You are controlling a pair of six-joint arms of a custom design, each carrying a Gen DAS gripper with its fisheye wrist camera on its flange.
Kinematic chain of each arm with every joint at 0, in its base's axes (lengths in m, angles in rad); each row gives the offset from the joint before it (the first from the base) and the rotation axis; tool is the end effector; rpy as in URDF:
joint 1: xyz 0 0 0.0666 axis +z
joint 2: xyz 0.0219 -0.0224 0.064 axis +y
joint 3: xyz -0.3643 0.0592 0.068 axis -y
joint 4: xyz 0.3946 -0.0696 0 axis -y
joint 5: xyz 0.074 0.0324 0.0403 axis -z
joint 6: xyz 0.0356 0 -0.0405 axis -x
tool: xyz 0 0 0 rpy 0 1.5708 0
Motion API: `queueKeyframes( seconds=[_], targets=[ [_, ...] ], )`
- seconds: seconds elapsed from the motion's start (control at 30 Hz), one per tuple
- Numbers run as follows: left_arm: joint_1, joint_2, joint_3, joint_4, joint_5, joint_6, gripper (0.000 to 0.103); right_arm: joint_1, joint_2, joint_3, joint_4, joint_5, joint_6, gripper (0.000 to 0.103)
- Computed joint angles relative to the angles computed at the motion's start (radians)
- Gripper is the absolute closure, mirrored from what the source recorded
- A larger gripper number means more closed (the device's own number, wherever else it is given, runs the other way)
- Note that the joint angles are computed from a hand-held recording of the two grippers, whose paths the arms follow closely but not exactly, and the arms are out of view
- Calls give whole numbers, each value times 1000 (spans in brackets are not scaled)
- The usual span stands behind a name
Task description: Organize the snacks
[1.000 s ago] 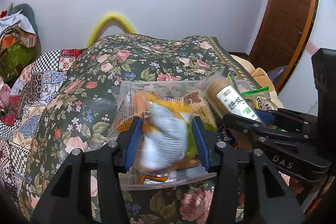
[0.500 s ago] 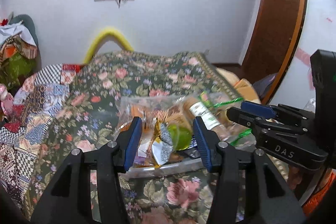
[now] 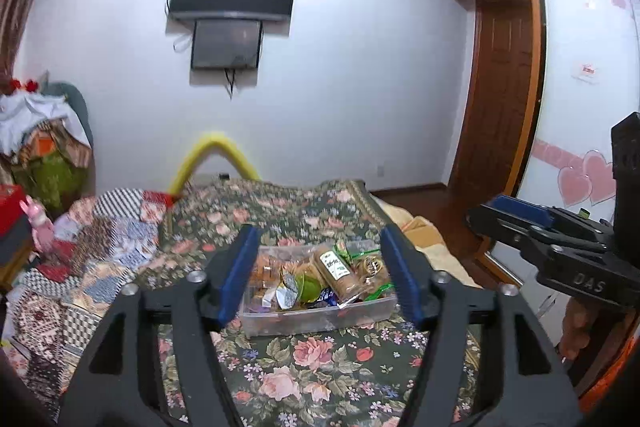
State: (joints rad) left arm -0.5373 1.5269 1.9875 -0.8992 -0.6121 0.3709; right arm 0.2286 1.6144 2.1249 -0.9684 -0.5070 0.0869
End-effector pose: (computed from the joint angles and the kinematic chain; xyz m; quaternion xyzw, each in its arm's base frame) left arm 0.4575 -0.2492 0.6289 -0.0942 0.8154 0.0042 0.5711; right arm 0.5262 0.1398 0.6377 -0.2600 0.7910 0.2486 0.4949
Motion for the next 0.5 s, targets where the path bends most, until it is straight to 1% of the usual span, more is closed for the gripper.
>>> queueKeyframes(
  seconds=[0.03, 0.1, 0.13, 0.2, 0.33, 0.4, 0.43, 0.5],
  targets=[
    [-13, -8, -4, 4, -20, -4, 33, -4, -23, -26, 16, -6, -3, 45],
    [-45, -25, -17, 12, -69, -15, 25, -11, -69, -80, 48, -19, -11, 35],
    [-58, -31, -22, 15, -92, -17, 23, -13, -84, -99, 62, -20, -14, 34],
    [-77, -41, -34, 18, -123, -12, 15, -13, -109, -133, 84, -15, -16, 28],
    [-106, -59, -57, 27, -150, -7, 11, -8, -148, -192, 127, 10, -17, 19],
    [-115, -60, -62, 32, -173, -14, 8, -8, -163, -214, 147, 22, -26, 12],
    [-120, -61, -64, 32, -183, -15, 8, -9, -166, -219, 152, 24, -31, 10],
    [-125, -66, -75, 39, -190, -13, 6, -10, -174, -232, 161, 26, -37, 4]
  ],
)
